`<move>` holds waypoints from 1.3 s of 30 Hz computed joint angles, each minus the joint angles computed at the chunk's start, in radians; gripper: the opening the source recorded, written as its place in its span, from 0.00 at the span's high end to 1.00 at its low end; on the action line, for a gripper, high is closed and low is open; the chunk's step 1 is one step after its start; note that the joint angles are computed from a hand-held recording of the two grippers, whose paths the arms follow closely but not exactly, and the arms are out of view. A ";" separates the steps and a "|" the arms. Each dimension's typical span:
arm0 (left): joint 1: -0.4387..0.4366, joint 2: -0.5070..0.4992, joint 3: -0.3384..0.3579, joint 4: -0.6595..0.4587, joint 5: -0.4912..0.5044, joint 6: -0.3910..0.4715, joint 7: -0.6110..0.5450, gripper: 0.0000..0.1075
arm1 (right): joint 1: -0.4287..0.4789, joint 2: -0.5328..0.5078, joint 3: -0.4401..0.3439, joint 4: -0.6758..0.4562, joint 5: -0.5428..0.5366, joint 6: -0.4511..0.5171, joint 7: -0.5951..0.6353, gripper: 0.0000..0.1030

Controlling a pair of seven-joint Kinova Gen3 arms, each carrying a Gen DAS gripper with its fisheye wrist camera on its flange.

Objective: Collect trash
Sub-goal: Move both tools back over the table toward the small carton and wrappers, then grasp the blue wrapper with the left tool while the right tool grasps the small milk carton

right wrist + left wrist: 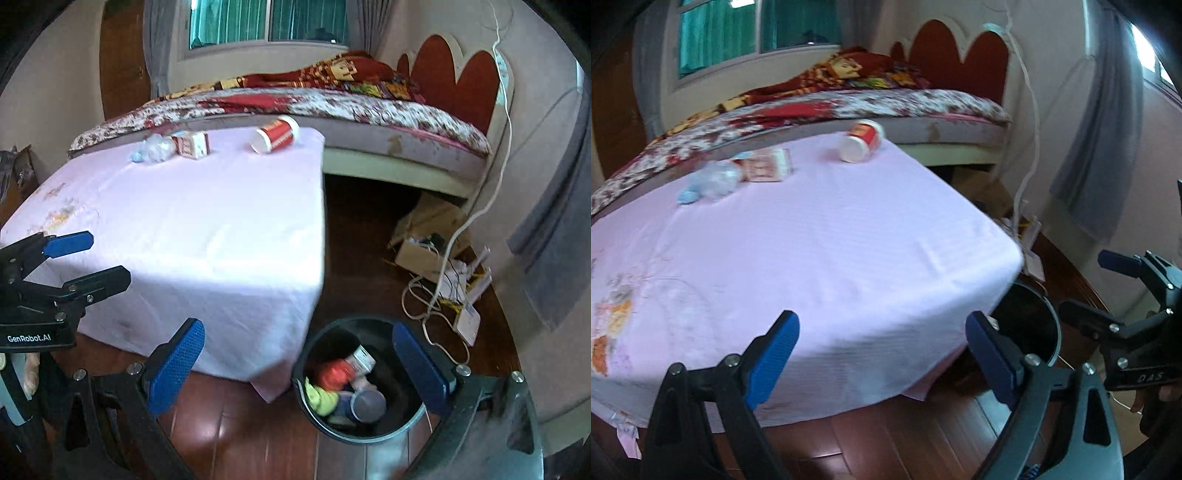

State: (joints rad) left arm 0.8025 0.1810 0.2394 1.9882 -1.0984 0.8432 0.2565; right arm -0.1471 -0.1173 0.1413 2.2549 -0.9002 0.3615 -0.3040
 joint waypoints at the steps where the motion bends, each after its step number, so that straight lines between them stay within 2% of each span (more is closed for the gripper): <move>1: -0.001 -0.010 -0.005 0.011 -0.003 0.011 0.009 0.14 | 0.002 0.003 -0.022 -0.003 -0.006 -0.010 -0.009 0.00; 5: -0.024 -0.045 -0.003 0.060 -0.013 0.044 0.041 0.14 | 0.108 0.029 -0.199 -0.027 -0.039 -0.021 -0.016 0.00; 8: -0.062 -0.074 0.002 0.092 -0.008 0.039 0.042 0.14 | 0.102 0.040 -0.268 -0.036 -0.022 -0.075 -0.066 0.00; 10: -0.101 -0.094 -0.001 0.114 -0.001 0.020 0.033 0.14 | 0.058 0.059 -0.275 -0.055 0.031 -0.109 -0.147 0.00; 13: -0.151 -0.115 -0.001 0.129 0.005 0.015 0.017 0.14 | 0.055 0.089 -0.335 -0.091 0.124 -0.143 -0.268 0.00; 17: -0.221 -0.147 -0.009 0.150 -0.001 -0.012 -0.012 0.14 | 0.035 0.139 -0.377 -0.163 0.262 -0.142 -0.425 0.00; 23: -0.359 -0.183 -0.042 0.178 -0.014 -0.122 -0.092 0.15 | 0.019 0.283 -0.440 -0.347 0.498 -0.096 -0.658 0.00; 26: -0.438 -0.173 -0.077 0.179 -0.031 -0.182 -0.147 0.16 | -0.091 0.381 -0.375 -0.485 0.607 -0.050 -0.761 0.00; 30: -0.541 -0.146 -0.139 0.166 -0.021 -0.295 -0.246 0.22 | -0.218 0.516 -0.287 -0.671 0.674 0.013 -0.826 0.01; 33: -0.607 -0.104 -0.197 0.134 0.024 -0.383 -0.367 0.27 | -0.262 0.624 -0.274 -0.810 0.732 0.046 -0.870 0.08; 34: -0.639 -0.084 -0.207 0.119 0.038 -0.415 -0.407 0.31 | -0.291 0.658 -0.248 -0.856 0.738 0.056 -0.880 0.11; 36: -0.732 -0.051 -0.175 0.090 0.074 -0.450 -0.489 0.33 | -0.345 0.722 -0.188 -0.949 0.712 0.095 -0.875 0.14; 39: -0.852 -0.002 -0.124 0.038 0.141 -0.488 -0.611 0.37 | -0.428 0.813 -0.060 -1.088 0.618 0.166 -0.826 0.15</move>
State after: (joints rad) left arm -0.0498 0.1792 0.1158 2.0265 -0.9569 0.3556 -0.3540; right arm -0.5755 0.6958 0.0817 1.1673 -0.2822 0.5274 -1.1295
